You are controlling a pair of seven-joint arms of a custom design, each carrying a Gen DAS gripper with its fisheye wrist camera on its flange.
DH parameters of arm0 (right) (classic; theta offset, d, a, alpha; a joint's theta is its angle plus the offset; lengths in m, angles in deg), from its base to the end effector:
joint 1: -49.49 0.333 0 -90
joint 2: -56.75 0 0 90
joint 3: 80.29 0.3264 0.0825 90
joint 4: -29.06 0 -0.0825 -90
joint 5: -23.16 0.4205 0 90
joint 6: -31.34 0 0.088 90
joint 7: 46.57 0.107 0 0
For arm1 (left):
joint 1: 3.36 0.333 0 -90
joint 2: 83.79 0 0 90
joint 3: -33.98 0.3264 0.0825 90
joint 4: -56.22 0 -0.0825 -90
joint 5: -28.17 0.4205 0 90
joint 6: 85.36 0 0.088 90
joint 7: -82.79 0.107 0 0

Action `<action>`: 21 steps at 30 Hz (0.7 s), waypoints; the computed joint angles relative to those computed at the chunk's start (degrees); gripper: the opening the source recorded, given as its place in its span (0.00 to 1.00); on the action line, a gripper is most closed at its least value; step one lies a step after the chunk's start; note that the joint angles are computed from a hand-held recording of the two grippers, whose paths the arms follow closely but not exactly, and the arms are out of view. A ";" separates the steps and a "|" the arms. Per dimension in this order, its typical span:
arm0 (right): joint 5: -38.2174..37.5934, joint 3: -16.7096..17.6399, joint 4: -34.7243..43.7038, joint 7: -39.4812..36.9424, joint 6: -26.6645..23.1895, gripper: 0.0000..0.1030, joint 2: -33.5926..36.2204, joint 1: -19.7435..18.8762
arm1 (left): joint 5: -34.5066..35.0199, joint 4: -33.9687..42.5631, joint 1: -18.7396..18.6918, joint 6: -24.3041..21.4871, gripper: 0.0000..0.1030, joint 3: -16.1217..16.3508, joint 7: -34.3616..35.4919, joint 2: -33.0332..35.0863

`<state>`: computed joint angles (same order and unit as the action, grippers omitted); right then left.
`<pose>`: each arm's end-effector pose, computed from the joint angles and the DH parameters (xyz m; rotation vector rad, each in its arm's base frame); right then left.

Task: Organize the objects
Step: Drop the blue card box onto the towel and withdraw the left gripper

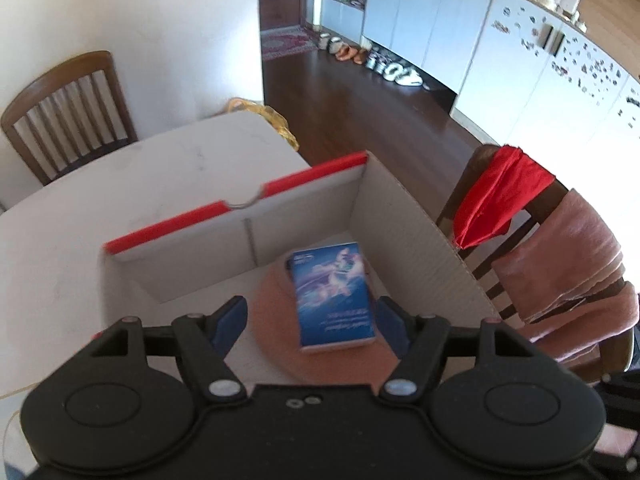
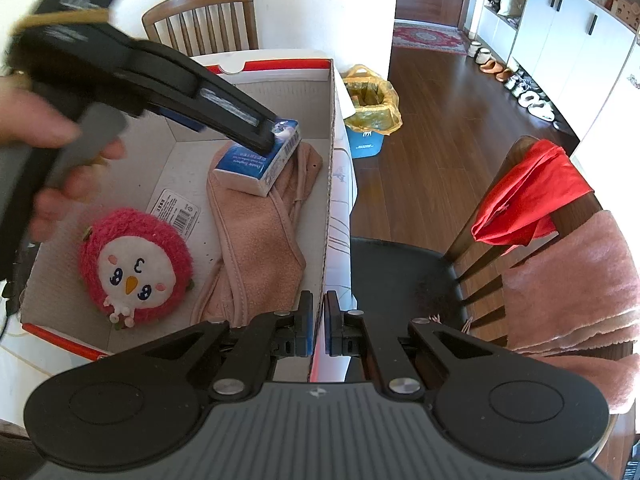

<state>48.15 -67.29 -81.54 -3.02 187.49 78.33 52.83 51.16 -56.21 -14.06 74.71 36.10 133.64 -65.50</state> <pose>0.6646 0.1681 0.3251 -2.3910 1.1143 -0.2499 0.6695 -0.1208 0.3522 -2.0692 1.7164 -0.5260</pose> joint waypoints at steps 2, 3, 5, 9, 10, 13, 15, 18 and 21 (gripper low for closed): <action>-0.11 -0.04 -0.08 0.12 0.02 0.05 -0.05 0.04 | 0.57 -2.20 -0.18 0.58 0.67 0.54 -1.49 -2.09; -0.17 -0.06 -0.21 0.18 0.11 0.05 -0.15 0.07 | 0.91 -3.19 -0.08 0.93 0.67 0.57 -2.15 -3.07; -0.54 -0.13 -0.56 0.18 0.58 0.05 -0.34 0.27 | 2.04 -5.40 0.30 1.59 0.68 0.53 -3.33 -5.20; -1.57 -0.18 -1.22 0.22 1.57 0.05 -0.66 0.58 | 5.19 -9.80 1.81 2.63 0.68 -0.28 -6.32 -9.63; -1.73 -0.16 -1.25 0.27 1.59 0.05 -0.71 0.57 | 6.08 -10.59 2.32 2.74 0.68 -0.64 -7.21 -10.44; -2.09 -0.09 -1.37 0.27 1.78 0.05 -0.81 0.56 | 8.75 -14.31 4.31 3.17 0.68 -1.85 -9.79 -14.14; -2.32 -0.03 -1.64 0.19 2.16 0.05 -0.95 0.60 | 9.88 -16.19 5.77 3.47 0.68 -2.92 -11.07 -16.08; -2.95 -0.09 -1.95 0.34 2.67 0.05 -1.06 0.76 | 11.24 -19.34 8.10 4.18 0.71 -4.66 -12.63 -19.30; -3.44 -0.03 -2.06 0.43 3.02 0.05 -1.07 0.77 | 14.01 -22.27 10.68 4.56 0.77 -6.55 -15.08 -22.20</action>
